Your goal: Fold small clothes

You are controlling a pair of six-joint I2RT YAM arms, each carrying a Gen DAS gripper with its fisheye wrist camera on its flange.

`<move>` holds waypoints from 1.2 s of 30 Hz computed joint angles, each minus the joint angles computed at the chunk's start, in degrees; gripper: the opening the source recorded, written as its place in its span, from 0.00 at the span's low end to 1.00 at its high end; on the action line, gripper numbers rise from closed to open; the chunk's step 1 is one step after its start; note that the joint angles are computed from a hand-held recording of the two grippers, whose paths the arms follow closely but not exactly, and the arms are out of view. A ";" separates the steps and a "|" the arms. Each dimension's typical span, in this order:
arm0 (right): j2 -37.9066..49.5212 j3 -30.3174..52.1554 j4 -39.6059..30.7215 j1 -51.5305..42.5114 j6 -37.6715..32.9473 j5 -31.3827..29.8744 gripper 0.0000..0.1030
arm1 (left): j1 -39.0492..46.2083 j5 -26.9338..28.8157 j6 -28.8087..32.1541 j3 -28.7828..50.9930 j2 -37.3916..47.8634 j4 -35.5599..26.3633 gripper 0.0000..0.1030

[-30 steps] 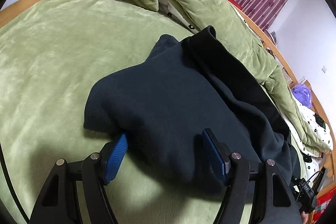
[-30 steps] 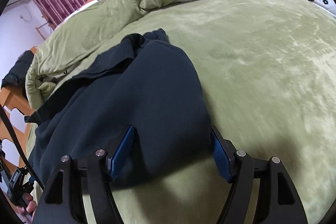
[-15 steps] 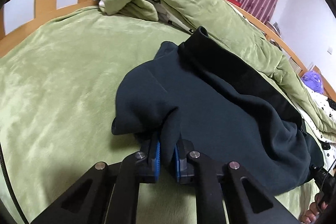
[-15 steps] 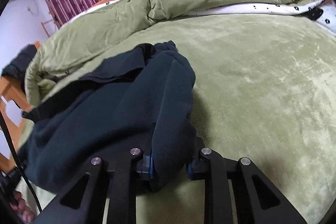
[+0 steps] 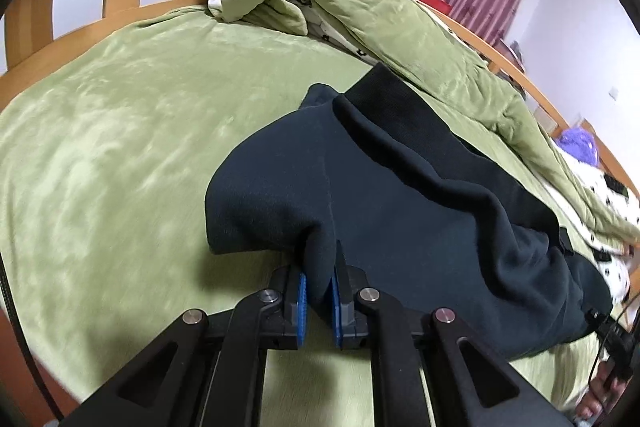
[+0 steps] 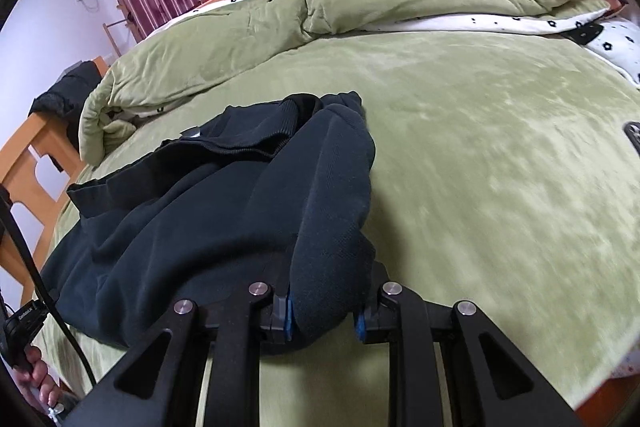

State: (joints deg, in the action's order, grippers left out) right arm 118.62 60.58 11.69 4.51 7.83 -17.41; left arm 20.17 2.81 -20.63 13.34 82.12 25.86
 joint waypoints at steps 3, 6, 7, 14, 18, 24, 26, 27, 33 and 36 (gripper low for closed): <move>-3.72 -5.17 -0.07 -1.55 -1.72 -0.81 0.21 | -0.43 -0.02 1.34 -3.85 -6.06 -2.34 0.09; -6.24 -8.89 -0.18 -2.75 -3.41 -0.79 0.21 | 0.03 0.89 2.61 -5.81 -9.86 -5.13 0.10; -6.83 -9.56 -0.37 -2.76 -4.12 -0.27 0.22 | 0.21 1.09 2.83 -6.04 -10.38 -5.97 0.10; -14.35 -14.92 1.34 -2.79 -6.85 5.81 0.41 | 3.35 4.64 4.81 -7.77 -21.27 -15.59 0.31; -19.31 -17.86 2.91 -5.99 -7.70 1.75 0.46 | 3.94 4.70 5.14 -10.86 -35.35 -22.18 0.58; -18.91 -13.61 -0.72 -4.43 -7.58 0.61 0.47 | 0.98 1.56 4.58 -7.58 -37.75 -25.87 0.58; -17.87 -11.55 -2.04 -2.83 -7.37 1.19 0.47 | -0.50 0.51 4.04 -5.77 -35.70 -24.77 0.58; -16.81 -9.88 -2.84 -1.69 -7.31 1.79 0.47 | -1.44 -0.39 3.67 -4.70 -34.05 -23.85 0.58; -7.49 0.93 -7.58 1.87 -5.97 3.16 0.43 | -4.57 -3.61 3.30 1.28 -20.82 -15.15 0.58; -1.38 8.05 -11.92 2.88 -6.40 4.62 0.36 | -4.26 -3.22 3.16 5.97 -12.02 -11.06 0.58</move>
State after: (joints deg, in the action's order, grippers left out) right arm 117.24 68.63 -0.23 7.39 1.43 -12.78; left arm 15.91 -0.41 -17.47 19.31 70.10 14.79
